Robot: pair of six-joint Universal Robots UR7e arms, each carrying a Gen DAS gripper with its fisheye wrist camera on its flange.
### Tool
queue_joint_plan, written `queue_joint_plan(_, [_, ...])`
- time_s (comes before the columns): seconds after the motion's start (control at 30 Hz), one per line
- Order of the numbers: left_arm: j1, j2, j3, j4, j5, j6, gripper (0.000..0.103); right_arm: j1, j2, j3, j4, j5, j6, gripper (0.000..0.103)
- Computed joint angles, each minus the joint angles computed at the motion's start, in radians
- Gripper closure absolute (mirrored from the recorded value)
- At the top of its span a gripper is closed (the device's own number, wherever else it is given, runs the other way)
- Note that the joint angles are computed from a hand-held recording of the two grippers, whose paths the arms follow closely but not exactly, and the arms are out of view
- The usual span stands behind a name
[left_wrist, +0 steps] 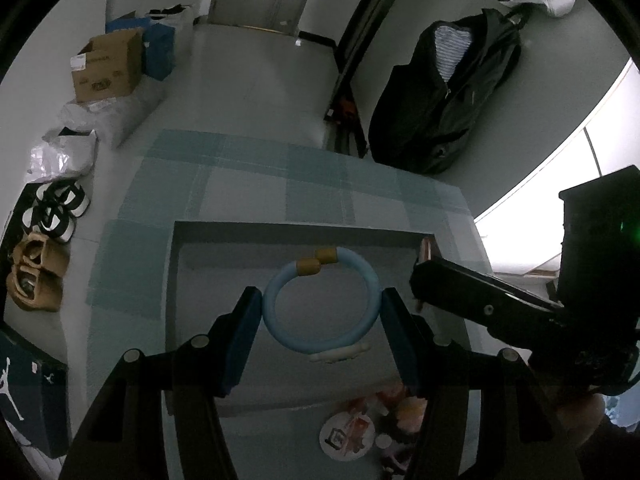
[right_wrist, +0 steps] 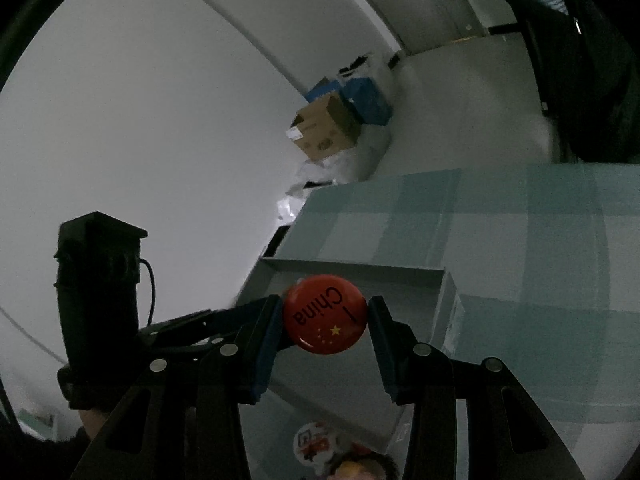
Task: Organize jewelry
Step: 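Lower blue ring into box with left tool while right tool drops red badge, then move both tools back from the box to the remaining items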
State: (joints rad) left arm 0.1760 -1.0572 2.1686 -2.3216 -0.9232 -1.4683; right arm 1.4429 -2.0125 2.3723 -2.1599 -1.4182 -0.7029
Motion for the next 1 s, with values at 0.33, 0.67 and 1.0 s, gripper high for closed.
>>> queue_joint_plan(0.33, [0.014, 0.009, -0.007, 0.014, 0.007, 0.002, 0.047, 0.011, 0.006, 0.011, -0.048, -0.026, 0.015, 0.059])
queue_joint_plan(0.67, [0.0, 0.006, 0.008, -0.007, 0.032, -0.014, 0.029, -0.039, -0.075, 0.017, -0.035, 0.036, -0.016, 0.045])
queue_joint_plan(1.0, [-0.065, -0.014, 0.007, 0.106, 0.08, -0.122, 0.029, -0.099, -0.182, 0.025, 0.016, 0.08, -0.044, 0.038])
